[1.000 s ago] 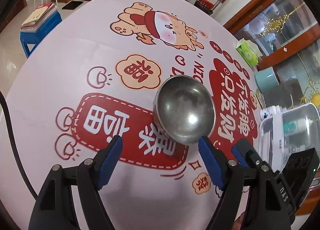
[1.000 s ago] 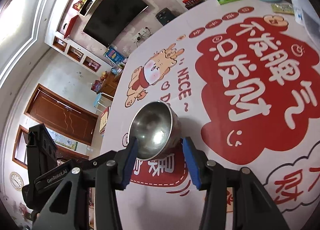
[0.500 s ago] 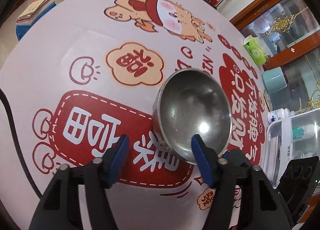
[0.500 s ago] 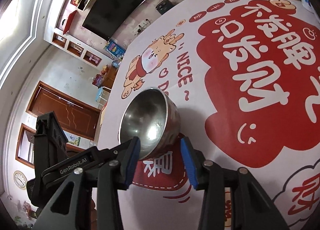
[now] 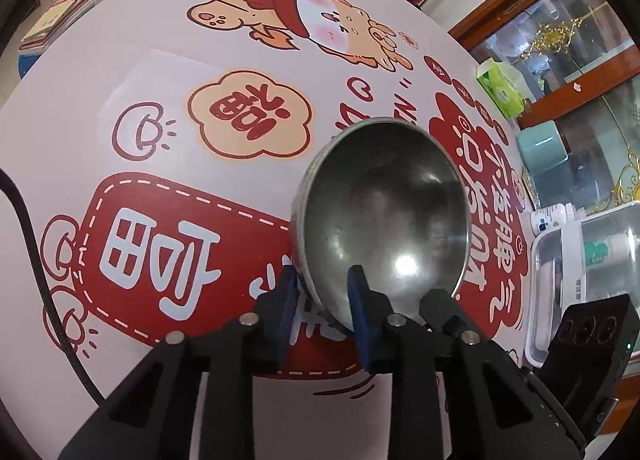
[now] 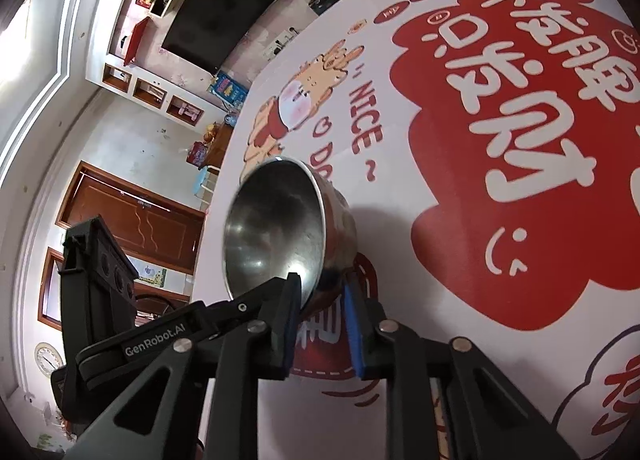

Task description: Organize plates and bowls

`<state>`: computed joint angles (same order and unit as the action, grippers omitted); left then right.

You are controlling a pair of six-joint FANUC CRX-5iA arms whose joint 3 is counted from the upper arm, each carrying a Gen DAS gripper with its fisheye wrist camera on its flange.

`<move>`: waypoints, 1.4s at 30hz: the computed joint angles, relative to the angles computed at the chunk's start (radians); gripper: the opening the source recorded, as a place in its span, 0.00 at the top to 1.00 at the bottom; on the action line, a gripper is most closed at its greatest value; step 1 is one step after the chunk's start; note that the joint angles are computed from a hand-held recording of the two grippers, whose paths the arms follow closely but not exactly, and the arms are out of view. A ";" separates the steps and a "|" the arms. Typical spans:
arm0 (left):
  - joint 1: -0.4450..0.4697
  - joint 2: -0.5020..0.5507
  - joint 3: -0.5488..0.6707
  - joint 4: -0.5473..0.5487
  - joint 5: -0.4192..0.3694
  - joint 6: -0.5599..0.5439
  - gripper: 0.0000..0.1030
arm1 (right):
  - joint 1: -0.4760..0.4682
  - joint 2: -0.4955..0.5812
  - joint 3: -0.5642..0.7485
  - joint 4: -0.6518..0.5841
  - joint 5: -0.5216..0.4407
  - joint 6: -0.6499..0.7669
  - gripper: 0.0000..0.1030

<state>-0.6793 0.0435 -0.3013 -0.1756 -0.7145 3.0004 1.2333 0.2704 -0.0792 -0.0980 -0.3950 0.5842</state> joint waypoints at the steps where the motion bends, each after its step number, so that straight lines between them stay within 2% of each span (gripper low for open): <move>1: -0.001 0.003 0.001 0.005 0.000 -0.005 0.80 | -0.001 0.000 0.001 -0.010 -0.001 0.008 0.83; 10: -0.013 0.021 0.015 0.044 -0.036 -0.067 0.84 | 0.002 -0.021 -0.016 -0.023 -0.032 0.001 0.89; 16: -0.036 0.031 0.036 0.071 -0.066 -0.104 0.84 | -0.002 -0.044 -0.001 -0.055 -0.124 -0.015 0.89; 21: -0.058 0.024 0.040 0.089 -0.081 -0.100 0.84 | 0.010 -0.086 -0.027 -0.069 -0.146 -0.033 0.89; 31: -0.144 0.010 0.091 0.090 -0.184 -0.080 0.84 | 0.064 -0.190 -0.087 -0.070 -0.210 -0.095 0.89; 37: -0.210 -0.023 0.092 0.101 -0.212 -0.051 0.84 | 0.126 -0.268 -0.132 -0.018 -0.259 -0.170 0.89; 42: -0.270 -0.046 0.093 0.107 -0.225 -0.027 0.84 | 0.210 -0.343 -0.192 0.084 -0.289 -0.310 0.89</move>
